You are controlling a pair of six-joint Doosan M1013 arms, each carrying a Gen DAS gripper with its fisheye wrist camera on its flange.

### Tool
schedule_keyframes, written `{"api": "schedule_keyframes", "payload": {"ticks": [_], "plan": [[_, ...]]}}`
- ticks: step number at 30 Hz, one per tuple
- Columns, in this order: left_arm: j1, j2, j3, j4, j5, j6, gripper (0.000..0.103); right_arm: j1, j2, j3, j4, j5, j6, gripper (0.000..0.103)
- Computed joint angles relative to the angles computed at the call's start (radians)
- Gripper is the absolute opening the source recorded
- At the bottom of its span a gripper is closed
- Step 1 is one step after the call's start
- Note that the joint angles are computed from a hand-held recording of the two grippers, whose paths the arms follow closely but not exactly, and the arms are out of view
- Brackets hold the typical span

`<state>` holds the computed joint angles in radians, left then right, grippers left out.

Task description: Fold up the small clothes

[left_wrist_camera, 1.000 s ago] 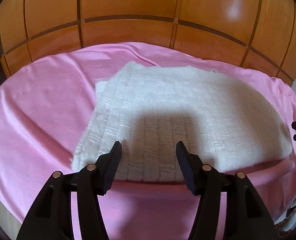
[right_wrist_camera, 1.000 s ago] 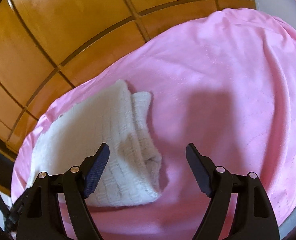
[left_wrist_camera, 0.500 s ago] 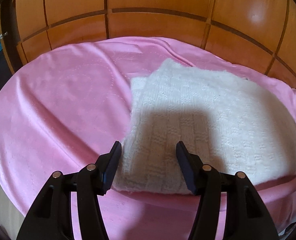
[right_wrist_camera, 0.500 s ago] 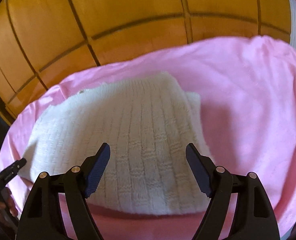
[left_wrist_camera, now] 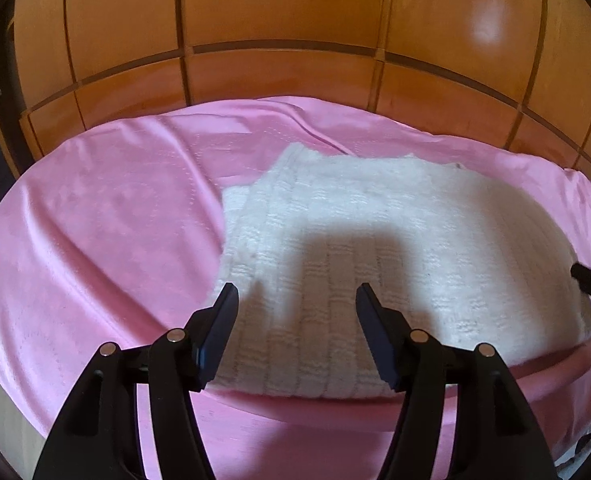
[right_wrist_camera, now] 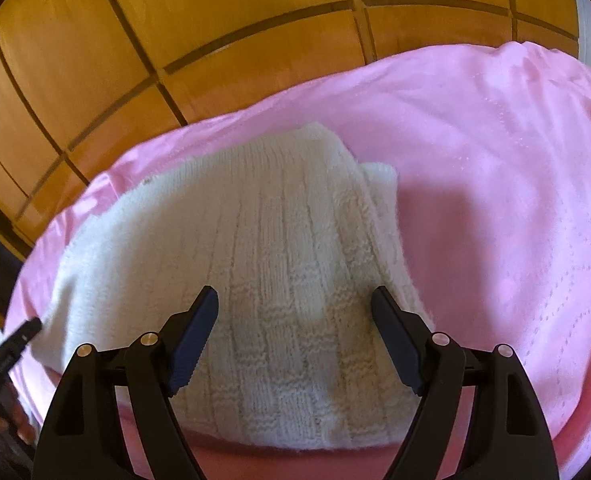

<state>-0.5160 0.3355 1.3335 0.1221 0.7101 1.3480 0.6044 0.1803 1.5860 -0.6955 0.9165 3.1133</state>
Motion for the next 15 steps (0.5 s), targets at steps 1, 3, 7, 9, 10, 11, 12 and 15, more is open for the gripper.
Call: {"api": "schedule_keyframes", "payload": {"ticks": [1, 3, 7, 9, 10, 11, 12, 15], "plan": [[-0.002, 0.001, -0.001, -0.002, 0.001, 0.003, 0.061, -0.004, -0.003, 0.001, -0.003, -0.002, 0.005, 0.078], [-0.006, 0.001, -0.001, -0.001, 0.004, 0.007, 0.061, -0.009, -0.007, 0.005, -0.009, -0.003, 0.020, 0.079], [-0.012, -0.001, -0.002, 0.005, 0.012, 0.005, 0.061, -0.028, -0.021, 0.024, -0.003, -0.018, 0.038, 0.084], [-0.014, 0.000, -0.004, 0.009, 0.014, 0.007, 0.061, -0.045, -0.029, 0.039, 0.018, -0.042, 0.034, 0.084], [-0.015, 0.000, -0.005, 0.009, 0.015, 0.009, 0.061, -0.059, -0.036, 0.053, 0.042, -0.080, 0.027, 0.085], [-0.016, 0.001, -0.006, 0.010, 0.016, 0.009, 0.061, -0.069, -0.040, 0.064, 0.061, -0.108, 0.027, 0.085], [-0.017, 0.002, -0.008, 0.013, 0.017, 0.008, 0.061, -0.083, -0.045, 0.078, 0.093, -0.143, 0.018, 0.085], [-0.020, 0.004, -0.011, 0.018, 0.022, 0.008, 0.061, -0.108, -0.054, 0.110, 0.152, -0.219, -0.007, 0.086]]}}
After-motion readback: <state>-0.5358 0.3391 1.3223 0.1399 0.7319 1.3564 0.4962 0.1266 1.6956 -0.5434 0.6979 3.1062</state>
